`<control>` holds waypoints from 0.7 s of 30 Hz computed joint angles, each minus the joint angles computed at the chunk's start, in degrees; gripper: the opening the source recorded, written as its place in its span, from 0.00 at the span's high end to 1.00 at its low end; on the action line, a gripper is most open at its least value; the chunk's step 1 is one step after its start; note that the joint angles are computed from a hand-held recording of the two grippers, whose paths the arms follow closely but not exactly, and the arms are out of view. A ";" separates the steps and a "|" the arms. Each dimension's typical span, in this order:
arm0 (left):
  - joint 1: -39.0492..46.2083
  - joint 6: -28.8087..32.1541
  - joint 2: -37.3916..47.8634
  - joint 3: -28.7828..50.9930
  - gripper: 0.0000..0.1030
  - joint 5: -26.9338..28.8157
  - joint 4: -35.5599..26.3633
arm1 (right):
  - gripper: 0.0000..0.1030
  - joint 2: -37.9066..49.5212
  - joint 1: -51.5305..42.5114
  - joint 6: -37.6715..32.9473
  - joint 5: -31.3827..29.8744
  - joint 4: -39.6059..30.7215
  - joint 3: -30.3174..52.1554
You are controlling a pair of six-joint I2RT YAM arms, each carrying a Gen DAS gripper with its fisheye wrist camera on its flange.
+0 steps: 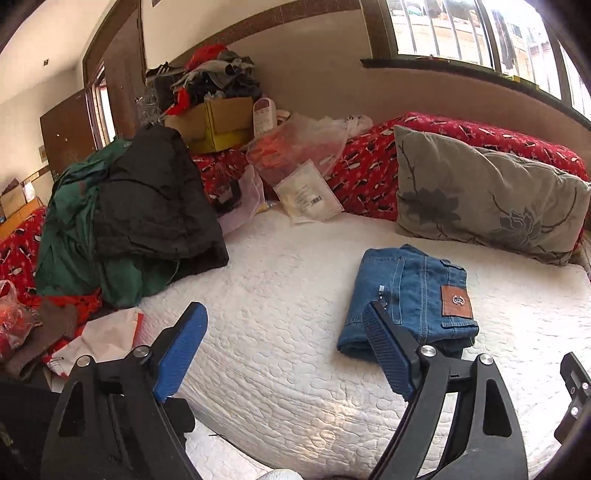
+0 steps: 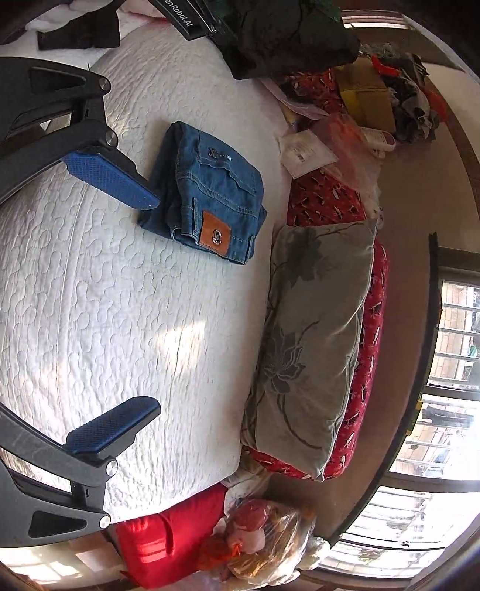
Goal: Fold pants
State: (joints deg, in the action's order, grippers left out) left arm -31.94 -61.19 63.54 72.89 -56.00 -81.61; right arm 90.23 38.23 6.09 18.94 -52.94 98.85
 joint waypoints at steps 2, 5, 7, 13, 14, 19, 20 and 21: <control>-0.86 0.74 -0.10 0.92 0.16 0.40 0.15 | 0.01 -1.37 0.28 0.72 -0.69 1.28 -1.44; 1.44 6.13 -1.99 -0.12 0.16 7.27 4.77 | 0.01 -2.48 0.50 1.75 -2.01 1.91 -2.40; 4.12 8.59 -3.20 -1.75 0.16 12.16 7.71 | 0.01 -3.47 0.72 2.04 -2.85 2.94 -3.62; 7.39 10.76 -4.81 -6.29 0.16 20.84 11.92 | 0.01 -4.71 0.73 2.95 -3.90 3.55 -5.58; 7.11 10.49 -4.89 -6.89 0.16 21.44 12.26 | 0.01 -4.96 0.31 3.62 -4.28 3.64 -6.17; 4.05 8.29 -4.08 -8.67 0.16 20.88 12.79 | 0.01 -5.90 -2.77 5.85 -7.35 4.71 -10.30; 3.87 8.31 -3.87 -8.86 0.16 21.04 13.09 | 0.01 -6.06 -3.09 6.01 -7.23 4.81 -11.01; 3.71 8.42 -3.72 -9.02 0.16 21.11 13.47 | 0.01 -6.33 -3.32 6.12 -6.86 4.94 -11.76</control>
State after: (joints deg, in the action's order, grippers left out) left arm -28.23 -52.77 59.82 63.87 -34.89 -68.14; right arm 83.90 34.91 12.22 12.08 -48.00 87.09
